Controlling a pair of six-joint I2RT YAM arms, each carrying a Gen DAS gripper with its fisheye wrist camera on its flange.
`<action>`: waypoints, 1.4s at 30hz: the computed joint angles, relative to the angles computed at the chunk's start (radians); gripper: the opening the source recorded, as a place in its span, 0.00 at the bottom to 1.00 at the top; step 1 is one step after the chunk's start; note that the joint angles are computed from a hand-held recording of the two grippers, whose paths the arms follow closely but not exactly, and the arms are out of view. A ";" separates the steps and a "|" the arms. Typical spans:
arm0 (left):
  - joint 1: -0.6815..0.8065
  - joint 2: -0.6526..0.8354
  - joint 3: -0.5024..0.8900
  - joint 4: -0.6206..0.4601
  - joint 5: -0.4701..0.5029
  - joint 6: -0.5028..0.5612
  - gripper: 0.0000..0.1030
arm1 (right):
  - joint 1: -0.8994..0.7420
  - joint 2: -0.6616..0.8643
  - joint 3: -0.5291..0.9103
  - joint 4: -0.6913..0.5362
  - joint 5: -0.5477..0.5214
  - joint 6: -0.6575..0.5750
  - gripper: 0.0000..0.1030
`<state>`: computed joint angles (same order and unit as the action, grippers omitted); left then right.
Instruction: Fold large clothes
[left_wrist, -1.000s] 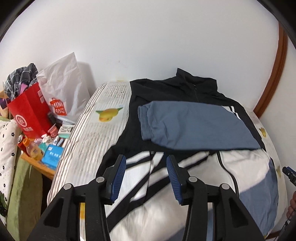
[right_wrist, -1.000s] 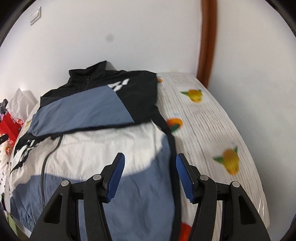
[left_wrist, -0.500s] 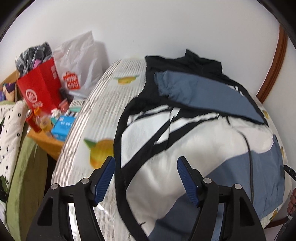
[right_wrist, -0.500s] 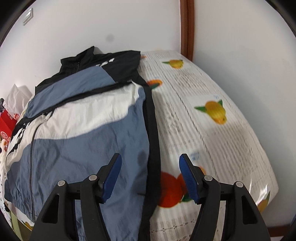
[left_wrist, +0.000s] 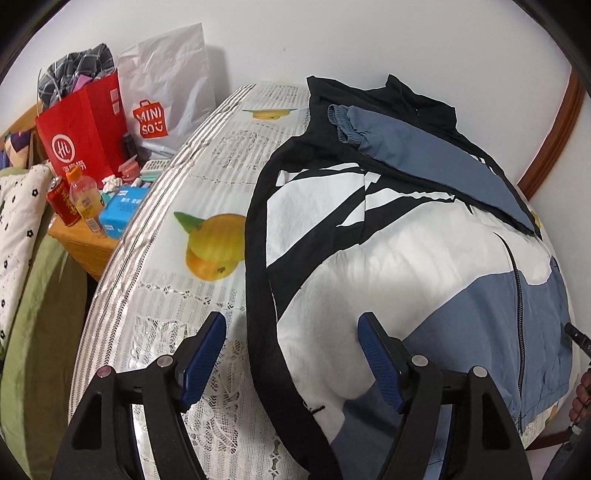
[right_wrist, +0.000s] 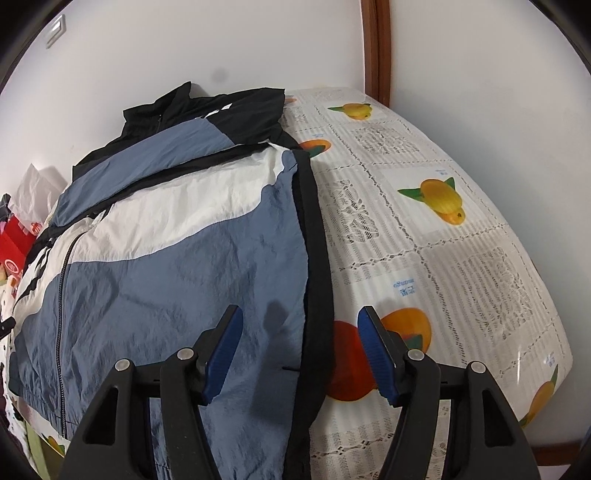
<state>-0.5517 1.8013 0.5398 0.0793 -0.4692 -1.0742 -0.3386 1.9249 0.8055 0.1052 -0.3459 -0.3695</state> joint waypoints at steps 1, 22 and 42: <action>0.002 0.001 -0.006 0.011 0.003 0.001 0.70 | 0.002 0.001 0.000 0.001 0.001 0.001 0.62; 0.018 0.032 -0.019 0.065 0.024 0.024 0.70 | 0.016 0.027 0.012 0.009 0.014 0.010 0.62; 0.012 0.050 -0.010 0.067 0.013 0.030 0.70 | 0.025 0.045 0.016 0.014 0.022 0.012 0.62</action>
<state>-0.5396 1.8515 0.5299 0.1467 -0.4564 -1.0441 -0.3136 1.9696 0.8219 0.1188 -0.3237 -0.3578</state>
